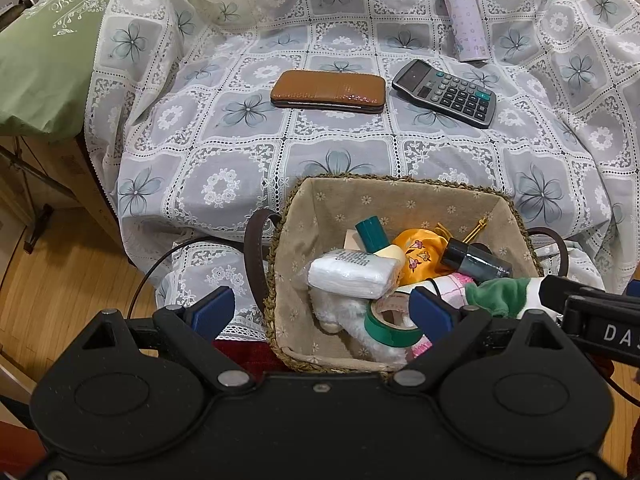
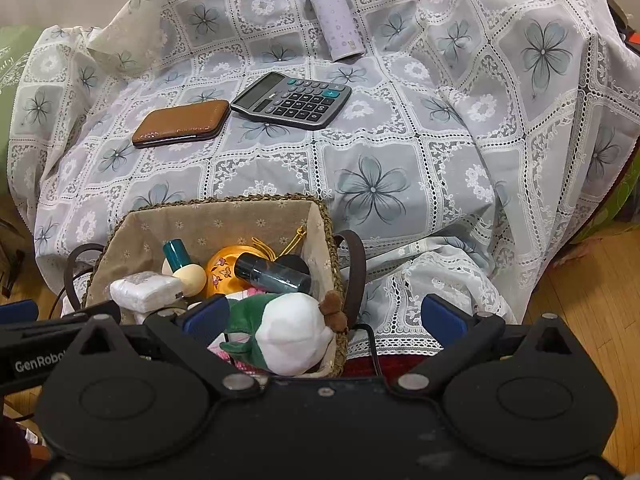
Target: Organize soft objects
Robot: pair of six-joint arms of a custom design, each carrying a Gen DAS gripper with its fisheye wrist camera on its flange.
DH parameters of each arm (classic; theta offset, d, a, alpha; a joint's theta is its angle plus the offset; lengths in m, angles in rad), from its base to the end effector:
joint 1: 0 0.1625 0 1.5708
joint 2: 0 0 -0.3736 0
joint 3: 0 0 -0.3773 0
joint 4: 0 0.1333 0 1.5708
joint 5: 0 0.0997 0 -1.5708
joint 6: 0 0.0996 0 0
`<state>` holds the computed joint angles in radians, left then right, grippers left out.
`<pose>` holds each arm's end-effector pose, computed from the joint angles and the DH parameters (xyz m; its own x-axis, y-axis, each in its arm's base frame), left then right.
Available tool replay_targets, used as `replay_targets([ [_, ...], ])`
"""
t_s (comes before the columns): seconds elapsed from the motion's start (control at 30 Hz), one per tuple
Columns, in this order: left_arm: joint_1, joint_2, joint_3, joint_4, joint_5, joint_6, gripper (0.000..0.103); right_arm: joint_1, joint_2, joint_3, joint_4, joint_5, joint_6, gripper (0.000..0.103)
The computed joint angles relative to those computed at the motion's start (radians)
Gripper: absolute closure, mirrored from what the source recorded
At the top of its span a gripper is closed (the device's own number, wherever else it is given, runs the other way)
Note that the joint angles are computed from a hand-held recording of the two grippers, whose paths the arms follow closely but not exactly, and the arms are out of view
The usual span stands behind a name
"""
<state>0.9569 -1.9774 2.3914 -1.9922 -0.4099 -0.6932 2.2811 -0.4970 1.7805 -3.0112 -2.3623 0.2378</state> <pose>0.0122 -0.3727 0.3149 -0.6217 -0.3500 -0.7007 0.2324 0.7719 -0.5917 0.4025 -0.3723 -0.0748 -0.7400 -0.1870 0.6461 -0.4833 0.8159 -0.3174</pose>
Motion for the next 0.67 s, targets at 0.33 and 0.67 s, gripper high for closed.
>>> replay_targets([
  [0.33,0.000,0.000,0.001,0.002,0.000,-0.001,0.011,-0.002,-0.004,0.003,0.007,0.003,0.006,0.000],
  [0.67,0.001,0.002,0.000,0.003,0.000,-0.003,0.011,-0.003,-0.004,0.004,0.008,0.003,0.006,0.000],
])
